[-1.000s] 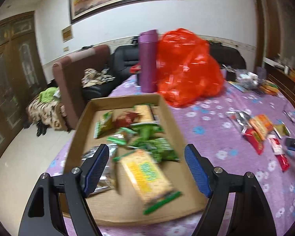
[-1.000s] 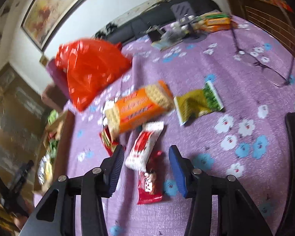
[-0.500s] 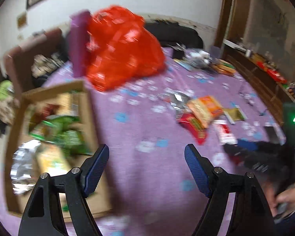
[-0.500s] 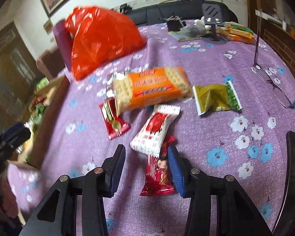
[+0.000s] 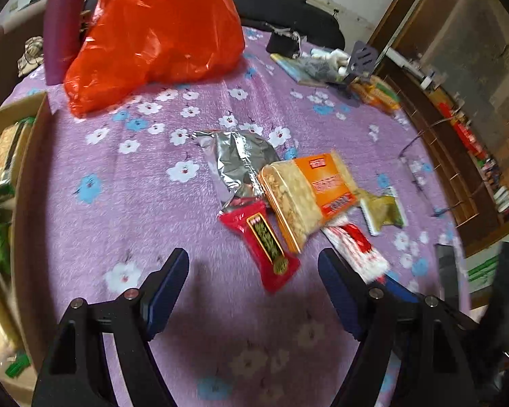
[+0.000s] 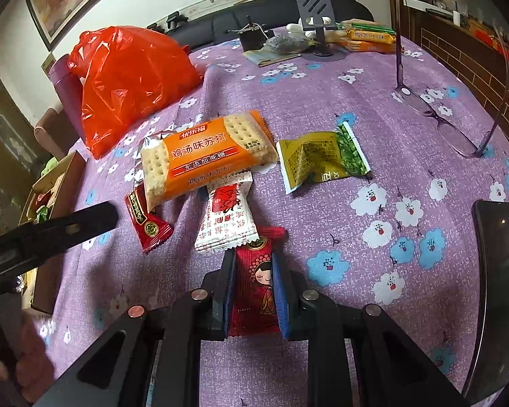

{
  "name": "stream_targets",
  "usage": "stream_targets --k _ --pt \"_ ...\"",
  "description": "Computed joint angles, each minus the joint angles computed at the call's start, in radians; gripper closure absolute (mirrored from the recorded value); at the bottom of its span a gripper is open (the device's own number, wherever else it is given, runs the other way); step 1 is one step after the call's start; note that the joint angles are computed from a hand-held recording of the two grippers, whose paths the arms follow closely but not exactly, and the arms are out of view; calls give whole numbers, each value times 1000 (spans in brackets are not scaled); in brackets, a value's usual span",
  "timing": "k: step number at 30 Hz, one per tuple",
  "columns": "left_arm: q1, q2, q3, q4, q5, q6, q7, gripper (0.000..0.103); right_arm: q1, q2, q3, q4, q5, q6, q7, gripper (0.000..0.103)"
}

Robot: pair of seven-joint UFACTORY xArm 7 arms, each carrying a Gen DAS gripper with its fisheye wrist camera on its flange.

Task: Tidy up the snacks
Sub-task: 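Grasp the red wrapped snack with the right tool while the left tool grasps another red snack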

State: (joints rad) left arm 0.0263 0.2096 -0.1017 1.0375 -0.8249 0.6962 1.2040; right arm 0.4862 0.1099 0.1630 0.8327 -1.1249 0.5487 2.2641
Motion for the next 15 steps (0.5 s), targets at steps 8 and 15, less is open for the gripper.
stream_targets --k 8,15 --pt "13 26 -19 0 -2 -41 89 71 5 19 0 23 6 -15 -45 80" --pt "58 19 13 -5 20 10 157 90 31 81 -18 88 -43 -93 -131 79"
